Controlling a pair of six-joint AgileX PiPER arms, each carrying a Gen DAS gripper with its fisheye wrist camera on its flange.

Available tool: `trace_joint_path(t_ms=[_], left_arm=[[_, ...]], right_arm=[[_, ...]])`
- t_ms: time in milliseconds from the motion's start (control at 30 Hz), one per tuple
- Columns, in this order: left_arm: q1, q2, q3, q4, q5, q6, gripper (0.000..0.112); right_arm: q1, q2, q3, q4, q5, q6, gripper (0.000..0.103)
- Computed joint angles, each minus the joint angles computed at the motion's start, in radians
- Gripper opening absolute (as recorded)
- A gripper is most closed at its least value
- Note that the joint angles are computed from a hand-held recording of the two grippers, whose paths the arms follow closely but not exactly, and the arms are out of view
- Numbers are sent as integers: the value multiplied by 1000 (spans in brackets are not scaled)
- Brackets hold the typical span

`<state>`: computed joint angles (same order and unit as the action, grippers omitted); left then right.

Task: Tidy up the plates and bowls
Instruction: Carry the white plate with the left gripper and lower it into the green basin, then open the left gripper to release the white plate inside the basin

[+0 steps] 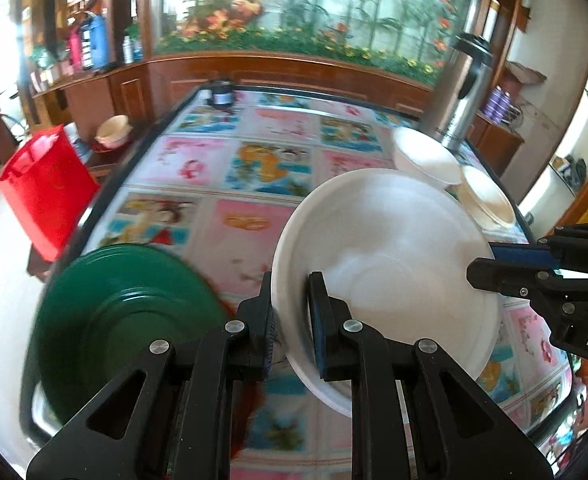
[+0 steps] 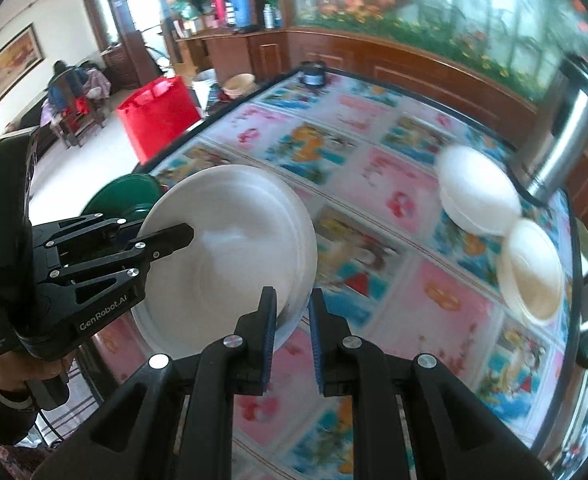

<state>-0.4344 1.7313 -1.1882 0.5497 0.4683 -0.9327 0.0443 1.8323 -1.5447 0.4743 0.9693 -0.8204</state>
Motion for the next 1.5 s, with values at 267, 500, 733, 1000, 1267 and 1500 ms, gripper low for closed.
trace_joint_path(t_ms=[267,500,733,1000,1267,1500], left_arm=[[95,-146,173,54,-29,-43,15],[183,-229,284,44,-59,-26,15],[269,-244,352,-26,-111,46,15],[306,-231,380,-72,-147,92,15],[310,-193,372,-42,-144,65,15],[304,-145,372,73,-147,-37,16]], right_arm=[[142,8,-19,-24,-9,44,17],[239,28,-46,-52,-6,84,17],[316,68,-62,-93,-9,128,18],[350,100,-83,-119,-3,158,18],[370,143,-112,-144,5,188,18],[387,182,-131,-172,6,213,18]])
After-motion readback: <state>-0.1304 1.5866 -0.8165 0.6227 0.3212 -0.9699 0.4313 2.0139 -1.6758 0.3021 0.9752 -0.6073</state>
